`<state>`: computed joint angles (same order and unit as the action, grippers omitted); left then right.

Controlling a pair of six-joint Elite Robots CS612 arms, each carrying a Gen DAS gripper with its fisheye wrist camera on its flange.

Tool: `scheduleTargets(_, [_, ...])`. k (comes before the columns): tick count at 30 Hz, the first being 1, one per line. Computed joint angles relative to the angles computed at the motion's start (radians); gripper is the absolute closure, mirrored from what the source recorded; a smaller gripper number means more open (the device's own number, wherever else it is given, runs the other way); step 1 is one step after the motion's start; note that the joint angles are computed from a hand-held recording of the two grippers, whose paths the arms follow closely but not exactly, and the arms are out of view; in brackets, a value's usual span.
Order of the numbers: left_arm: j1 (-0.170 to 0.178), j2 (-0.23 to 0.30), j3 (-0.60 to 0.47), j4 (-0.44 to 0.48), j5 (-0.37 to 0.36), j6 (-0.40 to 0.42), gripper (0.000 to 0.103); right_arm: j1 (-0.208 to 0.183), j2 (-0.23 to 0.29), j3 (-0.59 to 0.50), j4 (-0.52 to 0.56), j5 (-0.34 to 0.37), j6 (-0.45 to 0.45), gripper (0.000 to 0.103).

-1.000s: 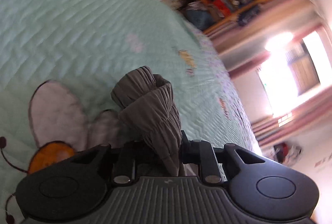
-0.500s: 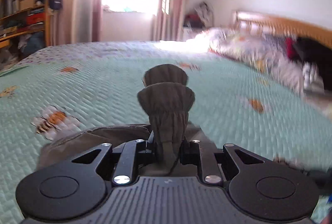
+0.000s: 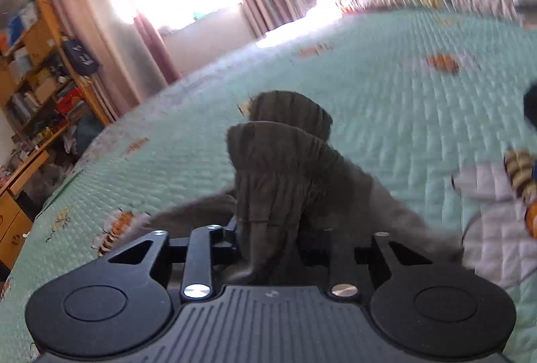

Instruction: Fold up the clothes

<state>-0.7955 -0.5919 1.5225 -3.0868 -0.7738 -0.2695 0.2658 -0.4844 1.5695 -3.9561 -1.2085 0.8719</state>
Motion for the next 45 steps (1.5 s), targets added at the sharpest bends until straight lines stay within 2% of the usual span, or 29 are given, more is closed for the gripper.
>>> scheduleTargets(1, [-0.003, 0.005, -0.005, 0.044, -0.005, 0.002, 0.061, -0.001, 0.001, 0.0, 0.004, -0.002, 0.01, 0.03])
scheduleTargets(2, [-0.015, 0.012, -0.005, 0.046, 0.033, 0.021, 0.06, -0.002, 0.001, 0.001, 0.007, -0.003, 0.015, 0.03])
scheduleTargets(4, [-0.025, 0.024, 0.004, -0.047, 0.076, 0.085, 0.048, -0.001, 0.0, 0.004, 0.006, -0.009, 0.005, 0.03])
scheduleTargets(5, [-0.028, 0.021, 0.008, -0.061, 0.082, 0.09, 0.023, 0.0, -0.001, 0.004, 0.003, -0.014, -0.005, 0.03])
scheduleTargets(6, [-0.031, 0.017, 0.015, -0.085, 0.085, 0.113, 0.004, 0.003, -0.002, 0.004, 0.002, -0.021, -0.018, 0.03])
scheduleTargets(8, [-0.033, 0.002, 0.033, -0.104, 0.069, 0.153, 0.001, 0.008, -0.002, 0.002, -0.002, -0.029, -0.048, 0.03])
scheduleTargets(10, [-0.037, -0.03, 0.072, -0.101, 0.049, 0.12, 0.001, 0.014, -0.003, 0.002, -0.017, -0.045, -0.08, 0.03])
scheduleTargets(12, [-0.046, -0.061, 0.13, -0.161, 0.05, 0.066, 0.001, 0.019, -0.007, 0.0, -0.036, -0.061, -0.121, 0.03])
scheduleTargets(15, [-0.053, -0.105, 0.237, -0.26, 0.027, -0.049, 0.001, 0.015, -0.012, -0.011, -0.061, 0.011, -0.202, 0.03])
scheduleTargets(18, [-0.051, -0.13, 0.326, -0.358, -0.021, -0.12, 0.001, 0.003, -0.008, -0.061, -0.039, 0.197, -0.255, 0.03])
scheduleTargets(20, [-0.045, -0.132, 0.362, -0.415, -0.056, -0.147, 0.001, -0.004, 0.008, -0.134, 0.045, 0.362, -0.232, 0.03])
scheduleTargets(23, [-0.028, -0.129, 0.374, -0.432, -0.1, -0.175, 0.001, 0.009, 0.044, -0.254, 0.195, 0.494, -0.216, 0.03])
scheduleTargets(27, [-0.003, -0.116, 0.367, -0.455, -0.17, -0.176, 0.001, 0.029, 0.096, -0.41, 0.495, 0.573, -0.275, 0.031])
scheduleTargets(29, [0.007, -0.111, 0.364, -0.451, -0.203, -0.183, 0.001, 0.034, 0.111, -0.466, 0.651, 0.504, -0.326, 0.031])
scheduleTargets(30, [0.014, -0.109, 0.361, -0.433, -0.224, -0.192, 0.001, 0.034, 0.113, -0.486, 0.729, 0.44, -0.362, 0.031])
scheduleTargets(32, [0.022, -0.106, 0.363, -0.421, -0.259, -0.209, 0.001, 0.031, 0.123, -0.519, 0.8, 0.327, -0.366, 0.037])
scheduleTargets(33, [0.021, -0.103, 0.367, -0.432, -0.262, -0.21, 0.001, 0.028, 0.129, -0.529, 0.803, 0.28, -0.346, 0.039])
scheduleTargets(34, [0.019, -0.1, 0.371, -0.446, -0.262, -0.206, 0.001, 0.024, 0.129, -0.524, 0.763, 0.265, -0.326, 0.039])
scheduleTargets(36, [0.015, -0.095, 0.379, -0.479, -0.255, -0.19, 0.001, 0.024, 0.103, -0.475, 0.672, 0.236, -0.341, 0.037])
scheduleTargets(38, [0.011, -0.091, 0.385, -0.52, -0.246, -0.172, 0.001, 0.02, 0.092, -0.445, 0.598, 0.324, -0.385, 0.03])
scheduleTargets(39, [0.01, -0.088, 0.387, -0.544, -0.241, -0.161, 0.001, 0.022, 0.079, -0.425, 0.605, 0.362, -0.431, 0.029])
scheduleTargets(40, [0.011, -0.085, 0.386, -0.563, -0.24, -0.151, 0.001, 0.029, 0.063, -0.407, 0.653, 0.389, -0.517, 0.029])
scheduleTargets(41, [0.014, -0.085, 0.384, -0.567, -0.245, -0.146, 0.001, 0.036, 0.048, -0.397, 0.708, 0.389, -0.602, 0.029])
scheduleTargets(44, [0.017, -0.087, 0.385, -0.568, -0.245, -0.141, 0.001, 0.059, 0.026, -0.397, 0.832, 0.316, -0.831, 0.029])
scheduleTargets(45, [0.017, -0.089, 0.386, -0.568, -0.242, -0.141, 0.001, 0.067, 0.02, -0.401, 0.871, 0.269, -0.894, 0.029])
